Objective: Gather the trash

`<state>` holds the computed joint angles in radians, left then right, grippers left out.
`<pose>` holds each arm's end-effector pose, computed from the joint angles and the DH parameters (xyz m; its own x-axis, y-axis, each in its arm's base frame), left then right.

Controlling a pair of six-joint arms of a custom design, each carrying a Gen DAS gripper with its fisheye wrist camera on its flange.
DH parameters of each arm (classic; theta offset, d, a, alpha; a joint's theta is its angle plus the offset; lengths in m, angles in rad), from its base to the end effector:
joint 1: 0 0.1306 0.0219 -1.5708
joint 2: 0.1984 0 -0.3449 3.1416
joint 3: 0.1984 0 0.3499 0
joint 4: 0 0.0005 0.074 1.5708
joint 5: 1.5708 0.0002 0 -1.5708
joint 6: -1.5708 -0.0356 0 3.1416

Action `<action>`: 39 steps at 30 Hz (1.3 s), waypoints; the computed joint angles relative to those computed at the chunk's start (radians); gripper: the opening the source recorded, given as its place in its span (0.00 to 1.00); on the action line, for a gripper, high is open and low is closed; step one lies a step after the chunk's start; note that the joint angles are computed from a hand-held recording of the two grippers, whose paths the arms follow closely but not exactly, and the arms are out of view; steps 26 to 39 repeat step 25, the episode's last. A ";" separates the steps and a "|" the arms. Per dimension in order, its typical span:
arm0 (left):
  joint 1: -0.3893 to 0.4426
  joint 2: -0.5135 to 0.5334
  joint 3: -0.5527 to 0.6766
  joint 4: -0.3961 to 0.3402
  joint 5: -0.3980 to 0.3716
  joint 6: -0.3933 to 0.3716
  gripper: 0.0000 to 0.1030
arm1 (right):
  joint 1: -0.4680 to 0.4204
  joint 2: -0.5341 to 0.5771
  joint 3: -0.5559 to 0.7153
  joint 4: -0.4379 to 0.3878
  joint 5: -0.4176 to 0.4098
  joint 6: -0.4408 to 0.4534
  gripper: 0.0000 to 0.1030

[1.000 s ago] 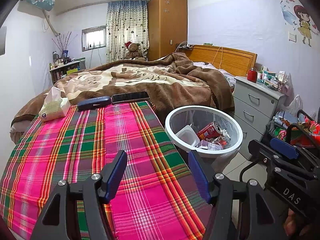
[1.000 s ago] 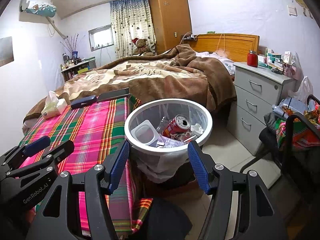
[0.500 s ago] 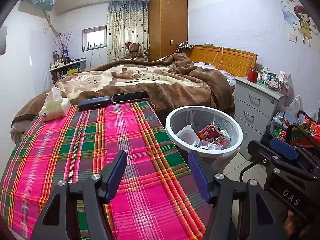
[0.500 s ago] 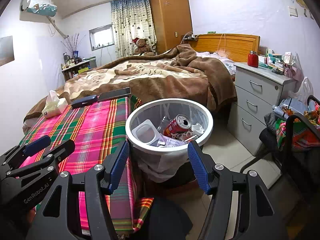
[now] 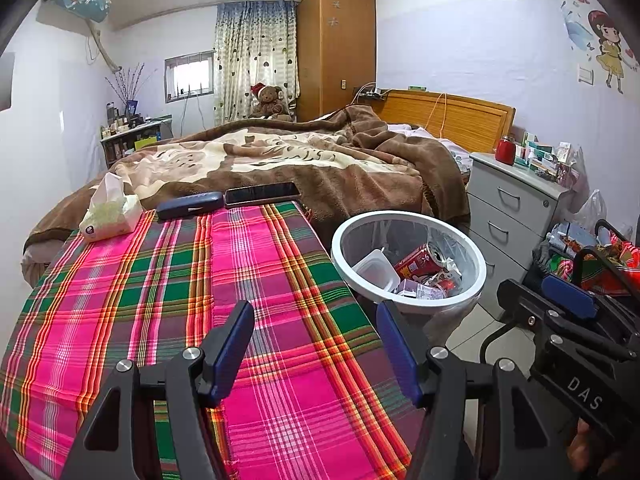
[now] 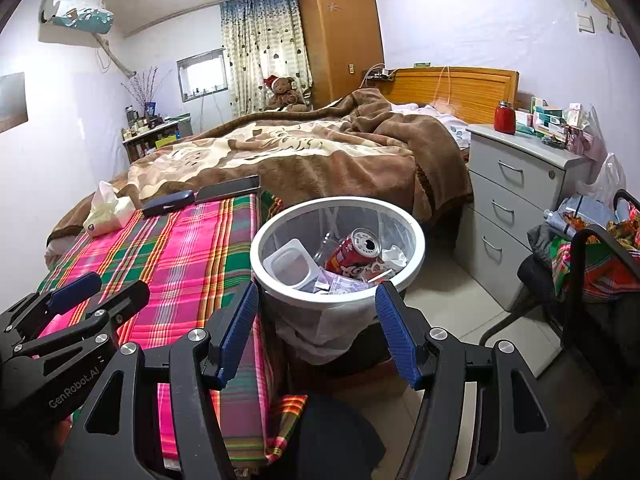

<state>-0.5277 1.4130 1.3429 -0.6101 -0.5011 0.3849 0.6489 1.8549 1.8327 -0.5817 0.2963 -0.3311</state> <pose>0.4115 -0.2206 0.3844 -0.5483 -0.0616 -0.8340 -0.0937 0.9955 -0.0119 0.5010 0.3663 0.3668 -0.5535 -0.0296 -0.8323 -0.2184 0.9696 0.1108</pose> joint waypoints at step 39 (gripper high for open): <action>-0.005 -0.009 -0.007 -0.005 -0.012 0.013 0.62 | 0.005 -0.004 -0.006 0.004 0.003 0.000 0.61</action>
